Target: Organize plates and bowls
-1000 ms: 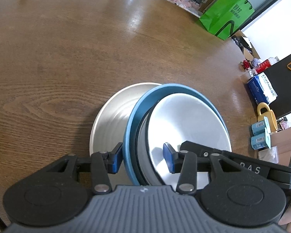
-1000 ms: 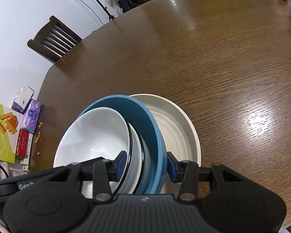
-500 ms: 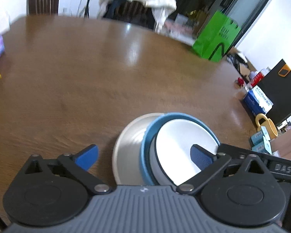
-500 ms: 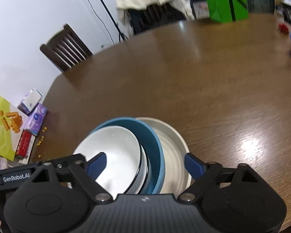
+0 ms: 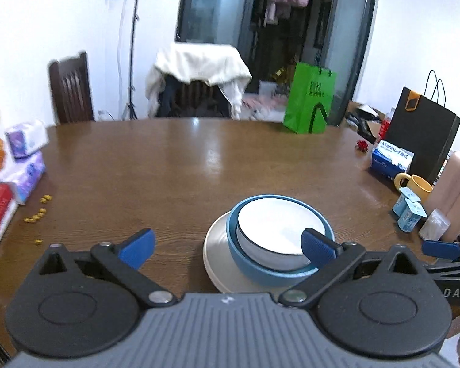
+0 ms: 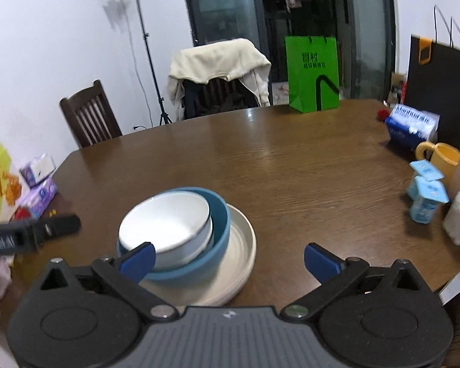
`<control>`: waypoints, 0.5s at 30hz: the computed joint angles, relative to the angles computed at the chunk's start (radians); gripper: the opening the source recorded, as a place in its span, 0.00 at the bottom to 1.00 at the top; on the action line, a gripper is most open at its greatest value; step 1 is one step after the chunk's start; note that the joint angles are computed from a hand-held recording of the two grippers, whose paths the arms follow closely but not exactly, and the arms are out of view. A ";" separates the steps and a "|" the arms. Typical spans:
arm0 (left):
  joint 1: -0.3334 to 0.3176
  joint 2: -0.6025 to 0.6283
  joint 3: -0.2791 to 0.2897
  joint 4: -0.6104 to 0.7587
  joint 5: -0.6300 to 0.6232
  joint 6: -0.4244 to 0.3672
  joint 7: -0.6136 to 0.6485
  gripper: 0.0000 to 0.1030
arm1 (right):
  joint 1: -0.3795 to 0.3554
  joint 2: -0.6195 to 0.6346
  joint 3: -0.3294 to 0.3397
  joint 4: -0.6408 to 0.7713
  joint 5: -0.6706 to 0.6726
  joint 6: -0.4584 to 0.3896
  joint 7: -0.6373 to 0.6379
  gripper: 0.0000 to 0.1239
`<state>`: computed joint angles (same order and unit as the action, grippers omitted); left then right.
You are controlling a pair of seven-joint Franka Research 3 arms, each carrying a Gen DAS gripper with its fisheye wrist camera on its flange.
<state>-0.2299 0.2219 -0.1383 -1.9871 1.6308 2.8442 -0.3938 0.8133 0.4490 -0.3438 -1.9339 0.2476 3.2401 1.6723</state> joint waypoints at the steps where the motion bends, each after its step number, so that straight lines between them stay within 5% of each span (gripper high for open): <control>1: -0.016 -0.028 -0.008 -0.029 0.004 -0.039 -0.021 1.00 | 0.004 -0.028 0.000 -0.044 -0.006 0.031 -0.012 0.83; 7: -0.108 -0.169 -0.103 -0.171 -0.080 -0.295 -0.092 1.00 | -0.186 -0.232 0.183 -0.325 -0.069 0.211 -0.108 0.83; 11: -0.165 -0.225 -0.166 -0.231 -0.160 -0.408 -0.084 1.00 | -0.409 -0.355 0.334 -0.491 -0.278 0.281 0.019 0.83; 15: -0.218 -0.255 -0.217 -0.266 -0.239 -0.502 -0.103 1.00 | -0.525 -0.441 0.377 -0.612 -0.486 0.339 0.156 0.83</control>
